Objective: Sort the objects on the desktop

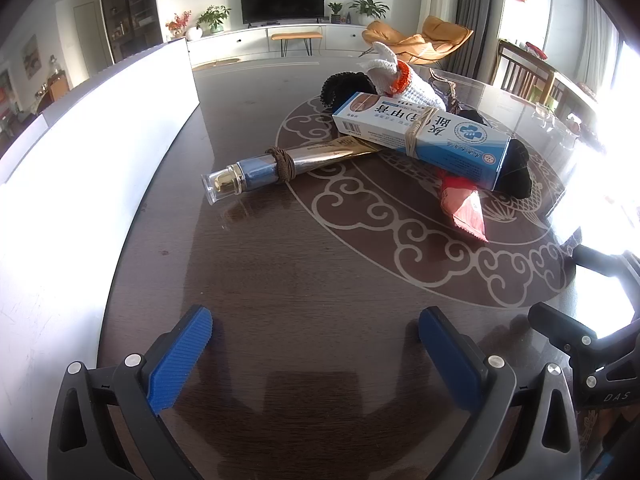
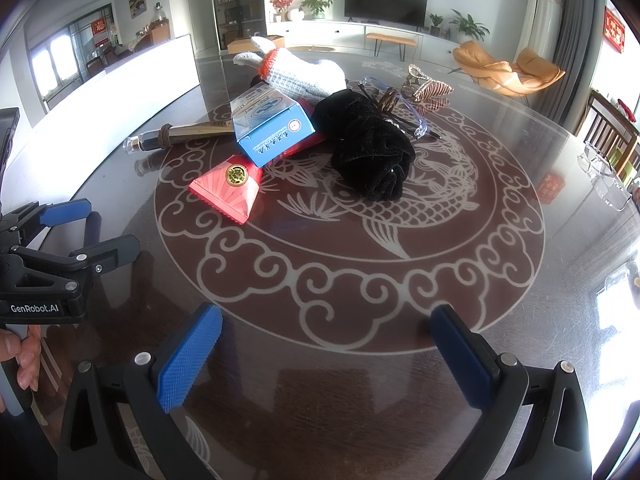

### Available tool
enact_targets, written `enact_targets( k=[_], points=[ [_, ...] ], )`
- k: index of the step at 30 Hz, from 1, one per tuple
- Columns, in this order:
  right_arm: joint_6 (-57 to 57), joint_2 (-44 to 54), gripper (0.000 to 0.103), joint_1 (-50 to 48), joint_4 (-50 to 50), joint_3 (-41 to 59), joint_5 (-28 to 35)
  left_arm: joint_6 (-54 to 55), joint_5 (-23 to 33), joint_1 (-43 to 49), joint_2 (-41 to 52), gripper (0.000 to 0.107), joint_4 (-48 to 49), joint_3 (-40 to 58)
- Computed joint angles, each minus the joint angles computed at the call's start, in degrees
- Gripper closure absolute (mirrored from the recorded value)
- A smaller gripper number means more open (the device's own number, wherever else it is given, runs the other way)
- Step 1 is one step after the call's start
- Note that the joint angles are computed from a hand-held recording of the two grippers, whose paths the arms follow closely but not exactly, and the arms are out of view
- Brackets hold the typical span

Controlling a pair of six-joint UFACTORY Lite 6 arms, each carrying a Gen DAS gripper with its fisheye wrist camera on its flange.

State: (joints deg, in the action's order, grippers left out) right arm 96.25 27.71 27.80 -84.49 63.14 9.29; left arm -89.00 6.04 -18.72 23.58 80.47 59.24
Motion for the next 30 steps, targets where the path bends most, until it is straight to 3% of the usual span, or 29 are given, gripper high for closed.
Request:
enact_targets(
  k=[30],
  points=[
    [0.29, 0.07, 0.0, 0.05, -0.25, 0.04, 0.04, 2.39, 0.58, -0.76, -0.18, 0.004, -3.0, 0.26]
  ],
)
